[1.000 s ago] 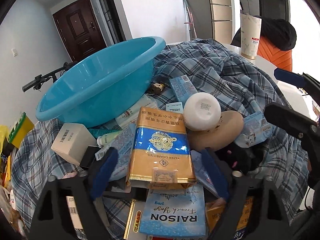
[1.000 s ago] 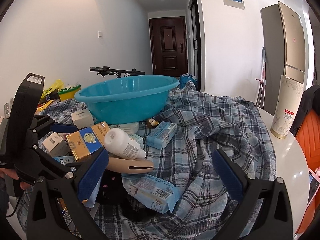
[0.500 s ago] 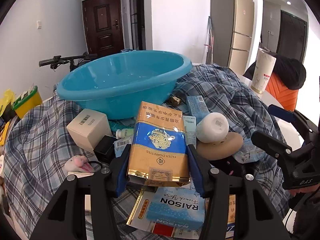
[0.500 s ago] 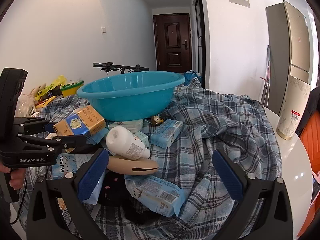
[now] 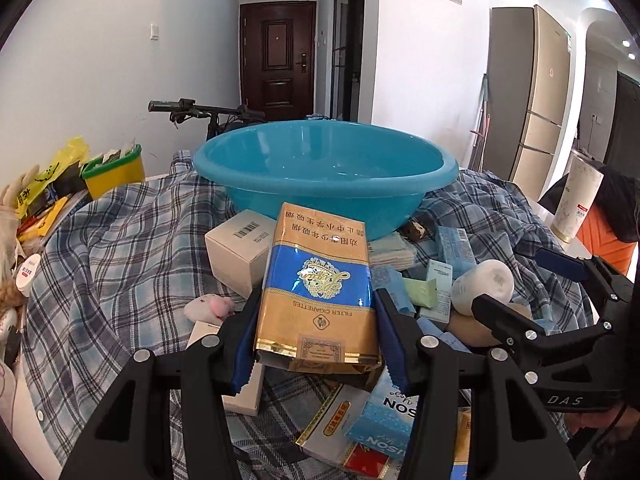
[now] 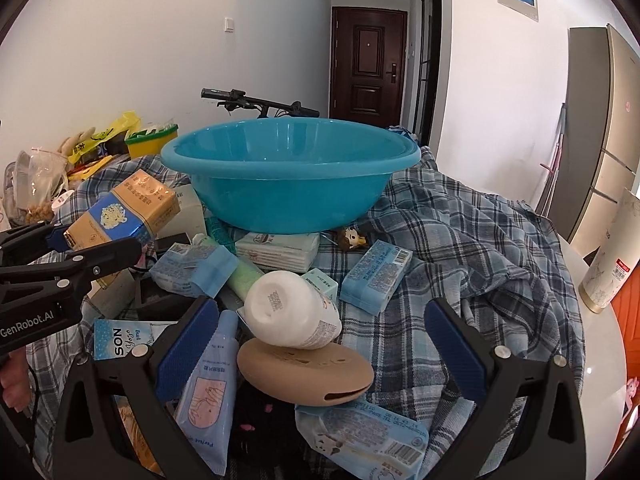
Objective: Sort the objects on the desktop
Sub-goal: 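Close the left gripper on the gold-and-blue cigarette pack, then grasp the white plastic bottle with the right gripper while the left holds the pack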
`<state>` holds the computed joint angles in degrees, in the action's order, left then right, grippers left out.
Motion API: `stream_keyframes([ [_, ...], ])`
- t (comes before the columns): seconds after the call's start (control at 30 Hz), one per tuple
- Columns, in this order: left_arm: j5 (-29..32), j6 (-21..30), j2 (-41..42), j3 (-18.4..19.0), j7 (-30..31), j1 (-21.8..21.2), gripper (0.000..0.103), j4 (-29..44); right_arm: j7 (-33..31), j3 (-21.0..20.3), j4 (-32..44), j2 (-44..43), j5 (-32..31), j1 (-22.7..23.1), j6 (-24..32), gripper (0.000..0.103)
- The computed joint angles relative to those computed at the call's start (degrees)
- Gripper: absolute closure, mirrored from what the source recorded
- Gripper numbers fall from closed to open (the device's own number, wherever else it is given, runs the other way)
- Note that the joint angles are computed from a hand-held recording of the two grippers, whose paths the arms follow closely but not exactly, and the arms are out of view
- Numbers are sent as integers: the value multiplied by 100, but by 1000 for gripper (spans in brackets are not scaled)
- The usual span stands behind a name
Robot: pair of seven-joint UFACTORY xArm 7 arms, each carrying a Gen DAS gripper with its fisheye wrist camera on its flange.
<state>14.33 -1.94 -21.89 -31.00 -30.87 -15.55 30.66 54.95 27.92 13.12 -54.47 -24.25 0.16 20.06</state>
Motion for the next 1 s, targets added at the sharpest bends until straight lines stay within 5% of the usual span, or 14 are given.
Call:
stream_keyframes([
  [0.43,-38,-164,39,-161,-7,94,47,-29,177,188,163,604,-268,-429,-266,14],
  [0.5,-42,-142,21,-231,-33,115,47,-19,102,20,133,696,-231,-358,-385,25],
  [0.6,-48,-171,-25,-281,-75,146,47,-42,3,-219,-9,666,-101,-262,-648,59],
  [0.63,-53,-194,-49,-314,-97,177,47,-55,15,-222,-55,607,-51,-283,-698,63],
  [1.0,-277,-546,-564,-850,-367,718,47,-304,-13,-192,-357,-688,378,-75,-453,65],
])
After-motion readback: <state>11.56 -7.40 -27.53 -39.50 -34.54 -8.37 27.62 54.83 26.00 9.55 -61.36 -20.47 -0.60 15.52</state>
